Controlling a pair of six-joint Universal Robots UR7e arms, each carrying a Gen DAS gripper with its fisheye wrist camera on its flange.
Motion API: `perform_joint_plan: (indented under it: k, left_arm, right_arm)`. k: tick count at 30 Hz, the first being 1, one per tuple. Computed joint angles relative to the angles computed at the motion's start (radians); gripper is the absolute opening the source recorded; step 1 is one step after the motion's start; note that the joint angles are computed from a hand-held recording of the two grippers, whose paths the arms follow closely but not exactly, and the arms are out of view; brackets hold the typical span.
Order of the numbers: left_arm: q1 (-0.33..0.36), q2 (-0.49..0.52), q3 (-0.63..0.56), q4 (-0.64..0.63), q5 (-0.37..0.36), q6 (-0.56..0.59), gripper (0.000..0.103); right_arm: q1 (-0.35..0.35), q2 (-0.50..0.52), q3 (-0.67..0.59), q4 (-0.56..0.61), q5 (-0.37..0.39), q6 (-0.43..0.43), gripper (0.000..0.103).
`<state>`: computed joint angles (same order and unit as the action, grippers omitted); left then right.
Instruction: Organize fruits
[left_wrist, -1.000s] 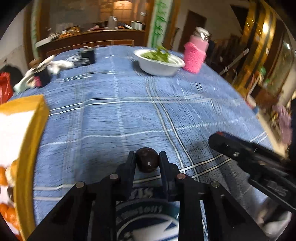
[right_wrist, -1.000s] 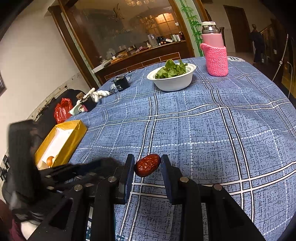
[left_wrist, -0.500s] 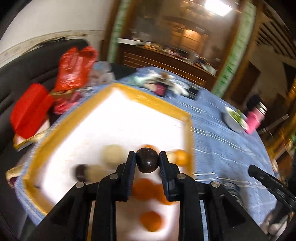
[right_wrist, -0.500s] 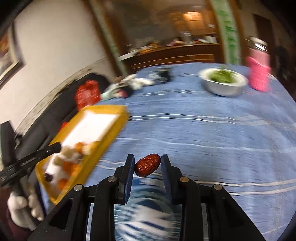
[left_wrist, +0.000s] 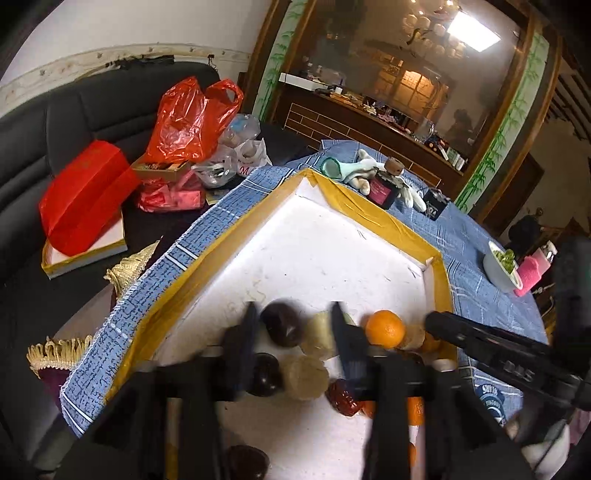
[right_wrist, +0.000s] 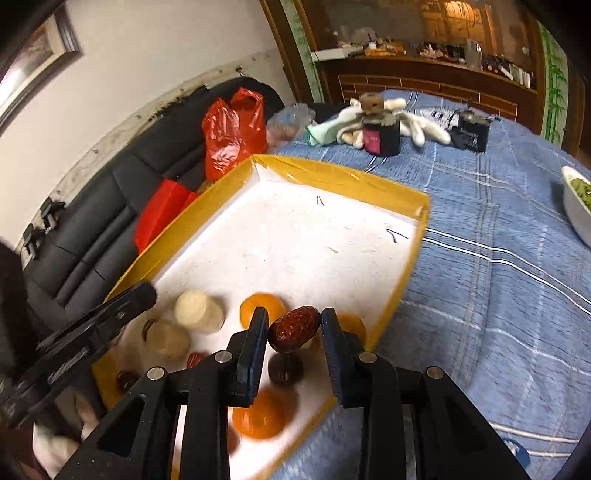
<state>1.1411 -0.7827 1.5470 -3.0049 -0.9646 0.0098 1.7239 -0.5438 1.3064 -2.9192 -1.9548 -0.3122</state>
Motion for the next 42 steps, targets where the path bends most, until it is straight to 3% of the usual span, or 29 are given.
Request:
perform_joint_plan:
  k: [1, 4, 8, 15, 18, 21, 26, 33, 42]
  left_arm:
    - [0.001, -0.003, 0.007, -0.022, -0.002, 0.003, 0.062]
    - [-0.003, -0.012, 0.024, -0.061, -0.004, 0.015, 0.069]
    - [-0.012, -0.023, 0.044, -0.081, -0.006, 0.016, 0.071]
    - [-0.066, -0.037, 0.109, -0.144, 0.03, 0.054, 0.078]
    - [-0.115, -0.026, 0.15, -0.231, 0.087, 0.121, 0.081]
    - [-0.176, 0.009, 0.186, -0.366, 0.179, 0.223, 0.093]
    - [-0.255, 0.065, 0.213, -0.523, 0.276, 0.352, 0.101]
    - [-0.303, 0.072, 0.238, -0.474, 0.302, 0.317, 0.101]
    - [-0.332, 0.071, 0.261, -0.401, 0.299, 0.28, 0.101]
  right_arm:
    - [-0.003, 0.008, -0.014, 0.011, 0.003, 0.014, 0.044]
    - [-0.007, 0.016, -0.027, -0.01, 0.017, 0.034, 0.064]
    - [-0.002, -0.006, 0.008, -0.061, 0.018, 0.038, 0.064]
    - [-0.002, -0.122, 0.222, -0.272, 0.038, 0.048, 0.071]
    - [-0.002, -0.165, 0.328, -0.395, 0.014, 0.025, 0.072]
    - [-0.004, -0.197, 0.419, -0.519, -0.018, 0.001, 0.073]
    - [-0.008, -0.235, 0.542, -0.71, -0.074, -0.035, 0.083]
    - [-0.023, -0.278, 0.636, -0.813, -0.099, -0.04, 0.084]
    - [-0.038, -0.299, 0.689, -0.86, -0.079, -0.05, 0.086]
